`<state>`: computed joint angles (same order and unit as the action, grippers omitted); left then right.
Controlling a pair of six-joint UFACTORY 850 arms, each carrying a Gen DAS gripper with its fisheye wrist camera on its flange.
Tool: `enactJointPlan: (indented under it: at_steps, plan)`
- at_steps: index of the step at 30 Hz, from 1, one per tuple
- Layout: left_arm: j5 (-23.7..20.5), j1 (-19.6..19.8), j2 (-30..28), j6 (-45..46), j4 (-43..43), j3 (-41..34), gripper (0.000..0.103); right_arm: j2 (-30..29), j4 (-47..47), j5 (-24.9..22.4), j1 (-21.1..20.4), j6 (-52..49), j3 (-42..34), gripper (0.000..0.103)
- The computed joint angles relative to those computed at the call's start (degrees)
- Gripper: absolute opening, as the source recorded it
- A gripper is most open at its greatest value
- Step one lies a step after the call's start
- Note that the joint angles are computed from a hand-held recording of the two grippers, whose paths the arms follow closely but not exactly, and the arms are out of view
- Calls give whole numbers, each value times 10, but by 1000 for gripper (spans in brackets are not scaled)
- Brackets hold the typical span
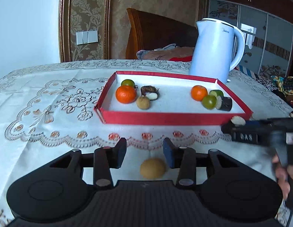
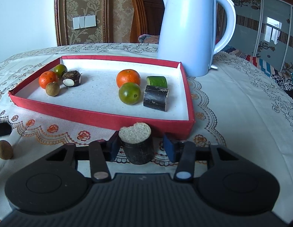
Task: Organize fruits
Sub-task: 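Close the left gripper on the tan round fruit while the right gripper holds the dark cylinder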
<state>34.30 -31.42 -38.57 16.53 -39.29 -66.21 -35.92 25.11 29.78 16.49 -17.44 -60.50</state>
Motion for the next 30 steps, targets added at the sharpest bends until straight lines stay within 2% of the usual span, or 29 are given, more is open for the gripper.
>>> enactJointPlan:
  at_steps: [2,3,5,8,14,16,19,21,28,30]
  plan:
    - [-4,-2,-2,12,-10,-1,45,0,2,0,1,-2,0,46]
    - [-13,-1,-3,14,-8,-3,56,0,2,1,0,-2,0,45]
    - [-18,0,-5,2,7,-4,65,0,-1,0,0,1,1,45]
    - [-6,-4,-11,24,-13,-8,65,0,0,0,0,1,0,45]
    - [-28,-5,-15,47,-23,-15,65,0,-2,0,0,3,1,45]
    - [-23,-8,-17,64,-33,-16,65,0,-2,-1,0,4,0,45]
    - [-27,-9,-19,79,-38,-19,53,0,-3,-1,0,5,0,45]
    - [-37,-7,-21,78,-32,-23,41,0,-2,0,0,4,0,45]
    - [-46,-5,-23,76,-29,-26,31,1,-18,0,-3,18,2,44]
    - [-46,-6,-23,75,-29,-26,30,2,-29,1,-3,27,3,35]
